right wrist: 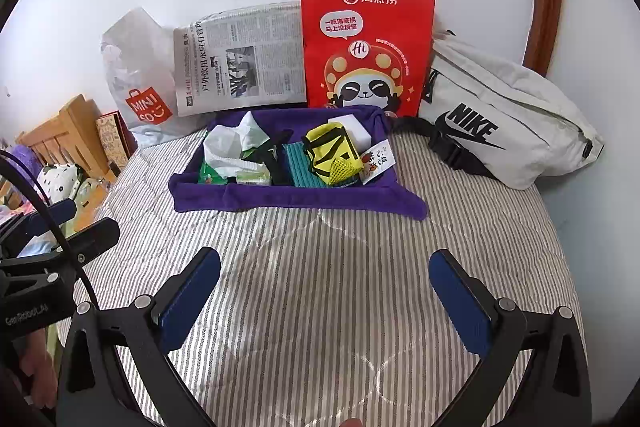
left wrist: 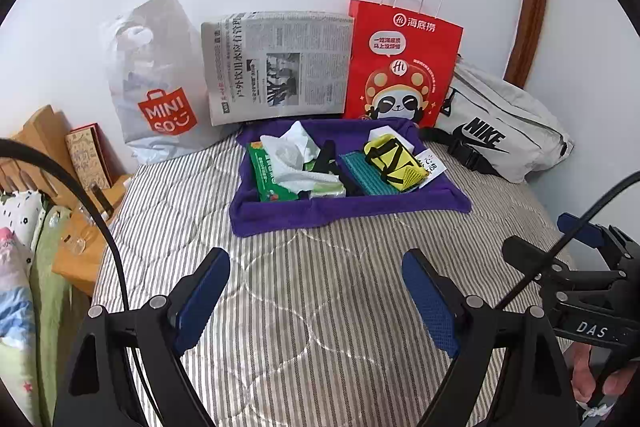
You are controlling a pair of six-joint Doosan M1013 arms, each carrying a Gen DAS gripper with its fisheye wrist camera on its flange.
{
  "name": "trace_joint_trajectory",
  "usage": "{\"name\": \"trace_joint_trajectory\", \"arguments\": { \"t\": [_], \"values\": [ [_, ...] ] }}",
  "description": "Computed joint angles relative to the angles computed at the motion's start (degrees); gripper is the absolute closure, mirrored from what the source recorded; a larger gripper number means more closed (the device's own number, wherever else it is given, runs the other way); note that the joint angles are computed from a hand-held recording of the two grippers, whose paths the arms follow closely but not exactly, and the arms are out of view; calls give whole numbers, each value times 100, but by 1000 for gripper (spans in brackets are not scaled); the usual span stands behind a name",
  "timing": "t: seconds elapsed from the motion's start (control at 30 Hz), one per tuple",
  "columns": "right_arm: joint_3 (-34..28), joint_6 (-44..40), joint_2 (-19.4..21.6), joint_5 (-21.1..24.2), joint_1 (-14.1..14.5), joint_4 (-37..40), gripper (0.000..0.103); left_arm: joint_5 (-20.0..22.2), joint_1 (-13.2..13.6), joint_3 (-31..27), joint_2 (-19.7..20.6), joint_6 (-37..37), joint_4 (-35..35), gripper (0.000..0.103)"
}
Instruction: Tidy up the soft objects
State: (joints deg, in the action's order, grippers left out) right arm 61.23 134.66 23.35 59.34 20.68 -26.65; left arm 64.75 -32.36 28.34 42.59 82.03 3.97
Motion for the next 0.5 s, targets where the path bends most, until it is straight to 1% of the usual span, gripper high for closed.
{"name": "trace_joint_trajectory", "arguments": {
  "t": [0.07,0.2,0.5],
  "values": [
    [44,-4,-26,-36,4,6,0,-87,6,119,-63,-115,-12,16],
    [109,-1,-65,-82,10,-2,0,-108,-4,201,-106,-112,-24,16],
    [177,124,-104,-4,9,-102,0,-12,-40,148,-78,0,-37,16]
  ]
}}
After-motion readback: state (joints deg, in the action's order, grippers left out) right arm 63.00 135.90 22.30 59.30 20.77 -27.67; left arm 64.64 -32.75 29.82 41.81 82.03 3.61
